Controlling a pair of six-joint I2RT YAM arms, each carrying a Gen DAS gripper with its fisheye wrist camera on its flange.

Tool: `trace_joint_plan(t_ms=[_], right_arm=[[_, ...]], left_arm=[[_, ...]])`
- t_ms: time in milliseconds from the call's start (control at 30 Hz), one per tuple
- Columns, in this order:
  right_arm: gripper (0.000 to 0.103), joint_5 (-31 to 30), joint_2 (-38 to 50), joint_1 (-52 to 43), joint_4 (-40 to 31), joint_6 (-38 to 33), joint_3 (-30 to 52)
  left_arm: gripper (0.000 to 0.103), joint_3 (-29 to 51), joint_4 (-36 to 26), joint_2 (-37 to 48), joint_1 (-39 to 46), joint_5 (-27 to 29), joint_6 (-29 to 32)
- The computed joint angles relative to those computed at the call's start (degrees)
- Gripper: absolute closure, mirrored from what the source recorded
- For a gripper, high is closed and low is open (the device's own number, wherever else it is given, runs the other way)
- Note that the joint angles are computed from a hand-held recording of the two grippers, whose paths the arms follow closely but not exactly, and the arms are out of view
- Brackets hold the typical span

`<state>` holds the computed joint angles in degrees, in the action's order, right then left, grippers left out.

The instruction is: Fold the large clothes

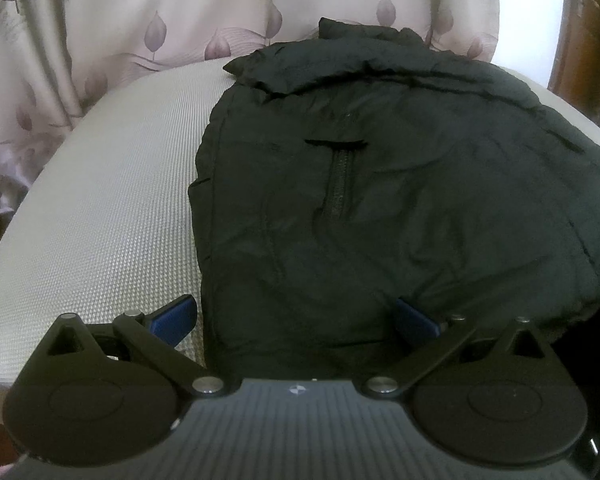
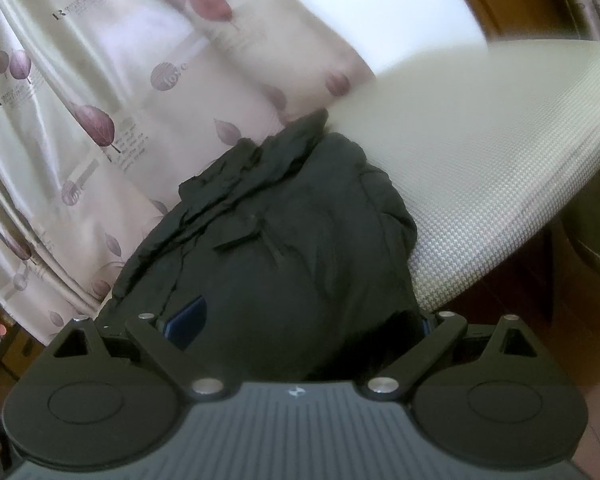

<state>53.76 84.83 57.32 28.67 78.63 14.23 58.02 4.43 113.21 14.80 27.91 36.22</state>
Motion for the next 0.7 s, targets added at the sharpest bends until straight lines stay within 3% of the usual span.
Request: trace_joint_plan(t_ms=[133,233,367,467,600,700], right_arm=[[0.006,-0.19,-0.05,-0.04,0.28,-0.15,-0.26],[0.006,-0.22,0.11,-0.13,0.1,-0.03,0.01],[0.006,-0.41,0.11,-0.29,0.65,-0.29,-0.14],[0.006,-0.31,0.5,-0.2,1.21,-0.13,-0.19],[0.006,-0.3,0.88,-0.12,1.97,-0.64,-0.23],[0.011,0.02,0.73,0.27,1.91,-1.12,-0.25]], left_arm=[[0.0,0.98,-1.22,0.65,0.4,1.53,0.06],[0.0,6.2,-8.01,3.72,2.66,7.61,1.98],[0.001,16.43,-21.06,10.3,7.48,20.32,4.47],[0.004,23.94,-29.97,15.4,9.67,26.39,5.06],[0.01,32.41,-41.78,20.75,11.18,31.18,8.9],[0.016,41.85,-54.76,26.7,11.91,33.77,12.91]])
